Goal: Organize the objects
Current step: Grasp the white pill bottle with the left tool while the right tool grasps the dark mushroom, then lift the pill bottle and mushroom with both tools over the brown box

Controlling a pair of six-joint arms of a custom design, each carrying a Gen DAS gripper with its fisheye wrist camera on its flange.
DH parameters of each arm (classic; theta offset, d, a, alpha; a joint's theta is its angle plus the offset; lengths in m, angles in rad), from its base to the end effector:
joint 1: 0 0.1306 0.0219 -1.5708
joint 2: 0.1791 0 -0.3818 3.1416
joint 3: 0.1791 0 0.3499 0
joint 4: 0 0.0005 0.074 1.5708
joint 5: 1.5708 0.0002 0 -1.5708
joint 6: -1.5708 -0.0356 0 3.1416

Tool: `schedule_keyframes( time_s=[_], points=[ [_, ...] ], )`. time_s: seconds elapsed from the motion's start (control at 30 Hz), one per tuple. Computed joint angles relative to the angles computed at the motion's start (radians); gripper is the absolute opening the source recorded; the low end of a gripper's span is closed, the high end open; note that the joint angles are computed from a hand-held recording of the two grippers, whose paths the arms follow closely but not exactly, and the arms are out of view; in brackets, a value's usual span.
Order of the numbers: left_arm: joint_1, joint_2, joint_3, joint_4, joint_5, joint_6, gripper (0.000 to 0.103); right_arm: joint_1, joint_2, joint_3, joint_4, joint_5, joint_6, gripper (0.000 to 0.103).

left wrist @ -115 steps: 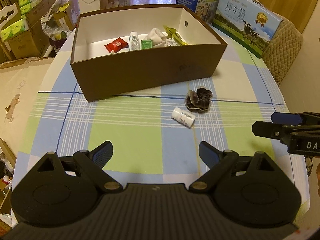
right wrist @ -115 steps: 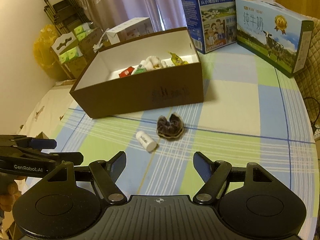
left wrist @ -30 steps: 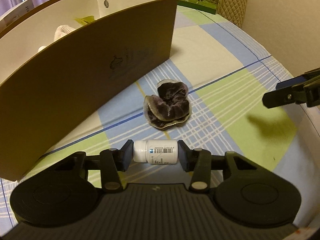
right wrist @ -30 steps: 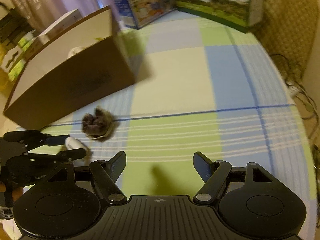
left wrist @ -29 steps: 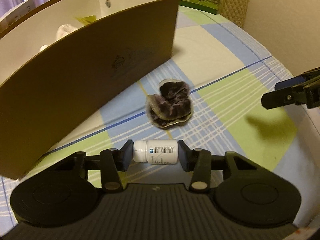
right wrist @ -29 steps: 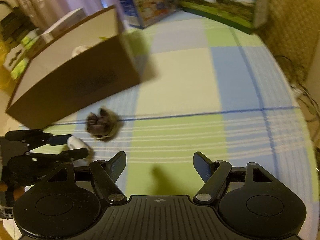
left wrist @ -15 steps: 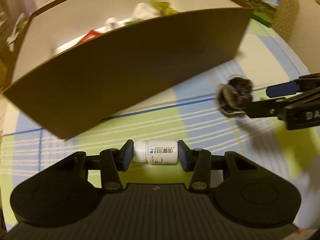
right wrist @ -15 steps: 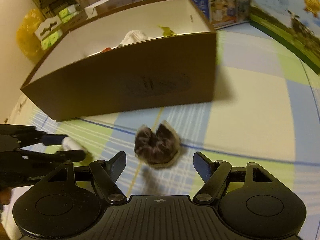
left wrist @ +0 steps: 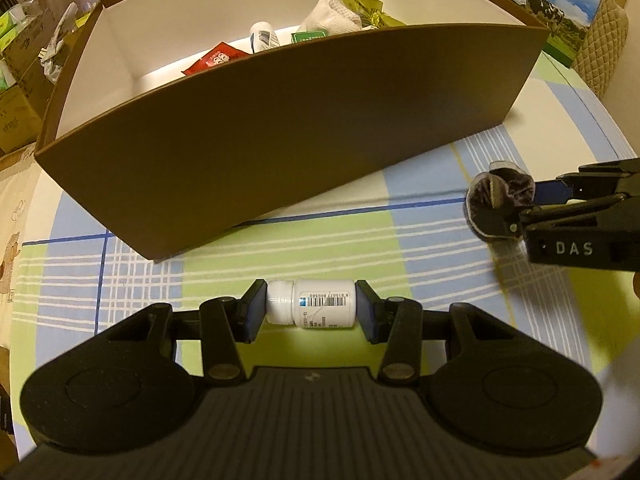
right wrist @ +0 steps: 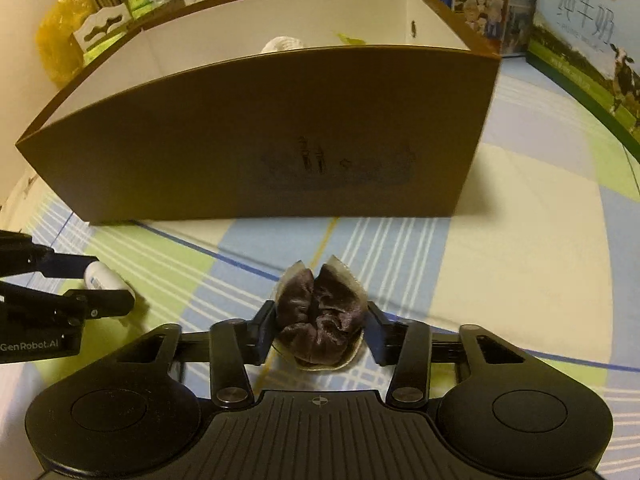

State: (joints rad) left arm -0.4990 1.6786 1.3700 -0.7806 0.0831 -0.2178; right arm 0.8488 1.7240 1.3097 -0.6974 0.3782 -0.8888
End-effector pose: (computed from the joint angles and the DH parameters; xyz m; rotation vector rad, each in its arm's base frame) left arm 0.4495 -0.2489 0.2934 0.9618 2.4900 -0.2017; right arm 0.3500 0.3767 0.2546 0.1656 2.5563 0.1403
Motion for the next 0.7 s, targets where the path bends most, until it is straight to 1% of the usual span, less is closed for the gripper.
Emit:
schedule_keyframes(
  time_s=[0.1,0.2,0.43,0.7],
  points=[
    [-0.004,-0.005,-0.005,-0.001,-0.003,0.004,0.042,-0.002,-0.016,-0.021,0.023,-0.011,-0.013,0.031],
    [-0.007,-0.016,-0.013,-0.001,-0.002,0.005,0.042,0.004,-0.041,-0.045,0.035,-0.020,-0.028,0.029],
    [-0.010,-0.053,-0.039,-0.007,-0.002,0.016,0.042,0.037,-0.101,-0.097,0.078,-0.025,-0.081,0.028],
    [-0.009,-0.114,-0.071,-0.015,0.005,0.025,0.042,0.080,-0.152,-0.098,0.065,-0.012,-0.106,0.028]
  ],
)
